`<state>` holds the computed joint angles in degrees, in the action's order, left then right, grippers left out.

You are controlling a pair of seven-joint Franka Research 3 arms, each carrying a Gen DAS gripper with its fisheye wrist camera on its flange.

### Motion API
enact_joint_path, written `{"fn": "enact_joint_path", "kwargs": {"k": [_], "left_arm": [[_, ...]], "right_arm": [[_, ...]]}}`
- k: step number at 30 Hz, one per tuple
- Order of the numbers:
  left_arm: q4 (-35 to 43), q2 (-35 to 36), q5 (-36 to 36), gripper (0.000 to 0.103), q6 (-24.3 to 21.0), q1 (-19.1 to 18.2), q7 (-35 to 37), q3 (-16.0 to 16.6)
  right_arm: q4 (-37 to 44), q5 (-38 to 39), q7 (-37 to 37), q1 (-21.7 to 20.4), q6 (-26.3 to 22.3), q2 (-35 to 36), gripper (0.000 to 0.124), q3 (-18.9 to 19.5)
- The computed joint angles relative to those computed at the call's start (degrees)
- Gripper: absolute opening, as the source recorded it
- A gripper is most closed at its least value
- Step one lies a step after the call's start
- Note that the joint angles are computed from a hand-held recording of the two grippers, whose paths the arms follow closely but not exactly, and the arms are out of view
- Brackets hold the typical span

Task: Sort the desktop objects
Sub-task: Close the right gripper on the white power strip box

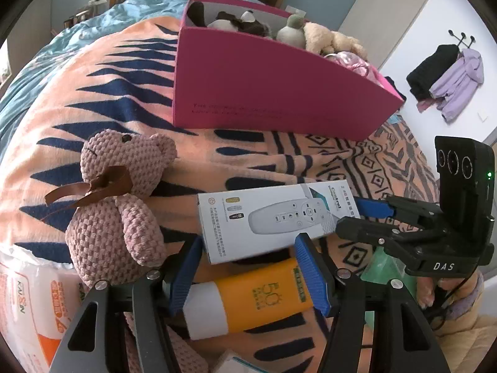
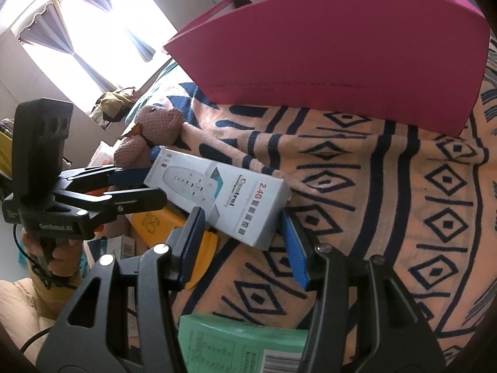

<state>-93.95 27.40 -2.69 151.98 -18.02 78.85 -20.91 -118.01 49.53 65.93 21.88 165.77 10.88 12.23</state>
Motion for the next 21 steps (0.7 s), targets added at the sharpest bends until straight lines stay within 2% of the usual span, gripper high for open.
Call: {"fn": "enact_joint_path", "kwargs": {"k": [21], "left_arm": [[0.6, -1.2, 3.1, 0.063, 2.8, -1.7, -2.0, 0.7]], "right_arm": [[-3.5, 0.8, -1.1, 1.3, 4.8, -4.8, 0.053, -0.7]]}}
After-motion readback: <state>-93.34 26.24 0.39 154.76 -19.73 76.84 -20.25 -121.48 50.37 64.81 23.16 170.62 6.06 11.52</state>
